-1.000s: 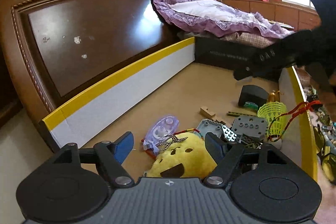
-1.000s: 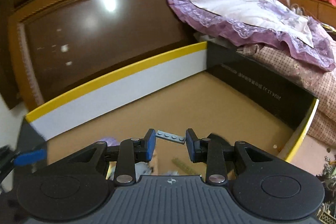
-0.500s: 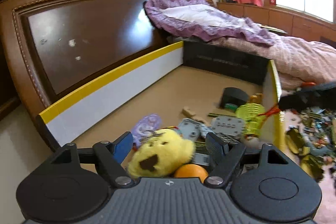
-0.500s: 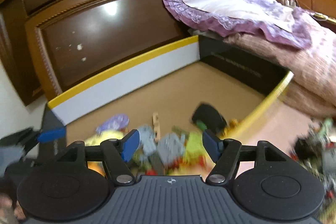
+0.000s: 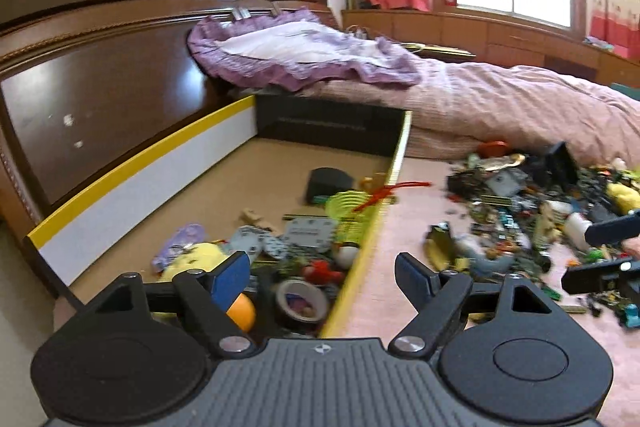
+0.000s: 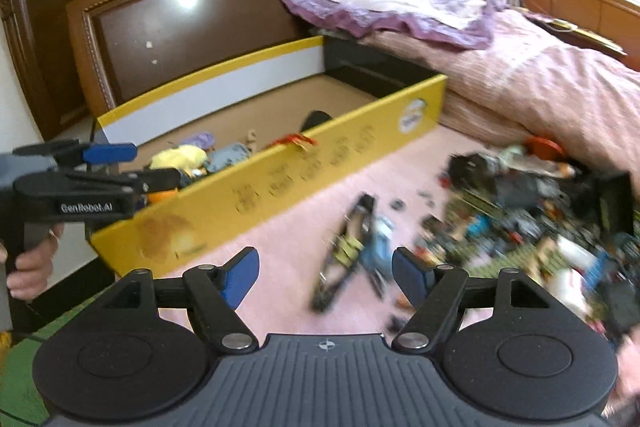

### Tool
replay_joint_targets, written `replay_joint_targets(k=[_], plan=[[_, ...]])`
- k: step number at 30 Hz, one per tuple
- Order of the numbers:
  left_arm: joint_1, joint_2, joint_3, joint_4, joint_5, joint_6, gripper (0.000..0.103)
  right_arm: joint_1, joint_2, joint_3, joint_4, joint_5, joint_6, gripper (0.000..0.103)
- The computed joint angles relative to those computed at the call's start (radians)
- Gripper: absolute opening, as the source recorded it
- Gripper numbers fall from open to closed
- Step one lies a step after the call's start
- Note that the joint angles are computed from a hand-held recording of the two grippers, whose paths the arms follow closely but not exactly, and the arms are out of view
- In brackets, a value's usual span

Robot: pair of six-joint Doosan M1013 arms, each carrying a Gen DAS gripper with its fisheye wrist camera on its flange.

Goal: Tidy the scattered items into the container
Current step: 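Withdraw both tools from the box back toward the brick pile, then move the left tool toward a green Lego piece on the carpet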

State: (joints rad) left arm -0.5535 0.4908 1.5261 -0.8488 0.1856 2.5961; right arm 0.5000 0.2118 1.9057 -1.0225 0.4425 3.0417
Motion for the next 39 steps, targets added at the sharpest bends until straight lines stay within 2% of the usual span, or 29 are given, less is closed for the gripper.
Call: replay_joint_targets(k=[3, 8, 12, 17, 20, 22, 26, 29, 32, 35, 39], plan=[[-0.012, -0.014, 0.019, -0.034, 0.017, 0.036, 0.082, 0.013, -0.026, 0.037, 0.006, 0.012, 0.028, 0.074], [-0.027, -0.028, 0.049, -0.07, 0.053, 0.083, 0.083, 0.049, -0.047, 0.092, -0.029, 0.077, 0.146, 0.074], [-0.039, -0.027, 0.065, -0.047, 0.087, 0.073, 0.083, 0.08, -0.054, 0.131, -0.049, 0.139, 0.233, 0.074], [-0.061, -0.02, 0.084, -0.034, 0.098, 0.027, 0.083, 0.134, -0.047, 0.17, -0.099, 0.253, 0.375, 0.077], [-0.067, -0.012, 0.087, -0.103, 0.146, 0.058, 0.083, 0.174, -0.024, 0.179, -0.128, 0.357, 0.432, 0.079], [-0.073, -0.009, 0.09, -0.129, 0.174, 0.095, 0.083, 0.192, -0.01, 0.184, -0.14, 0.395, 0.451, 0.08], [-0.094, -0.004, 0.092, -0.155, 0.18, 0.166, 0.083, 0.206, -0.001, 0.207, -0.149, 0.385, 0.531, 0.082], [-0.121, 0.004, 0.083, -0.052, 0.168, 0.078, 0.083, 0.208, 0.007, 0.223, -0.157, 0.364, 0.603, 0.084], [-0.137, 0.021, 0.07, -0.051, 0.182, 0.08, 0.083, 0.229, 0.025, 0.226, -0.21, 0.396, 0.667, 0.089], [-0.161, 0.034, 0.062, -0.009, 0.158, 0.031, 0.083, 0.238, 0.038, 0.223, -0.231, 0.417, 0.689, 0.091], [-0.177, 0.048, 0.051, -0.015, 0.161, 0.029, 0.083, 0.229, 0.022, 0.24, -0.25, 0.383, 0.699, 0.092]])
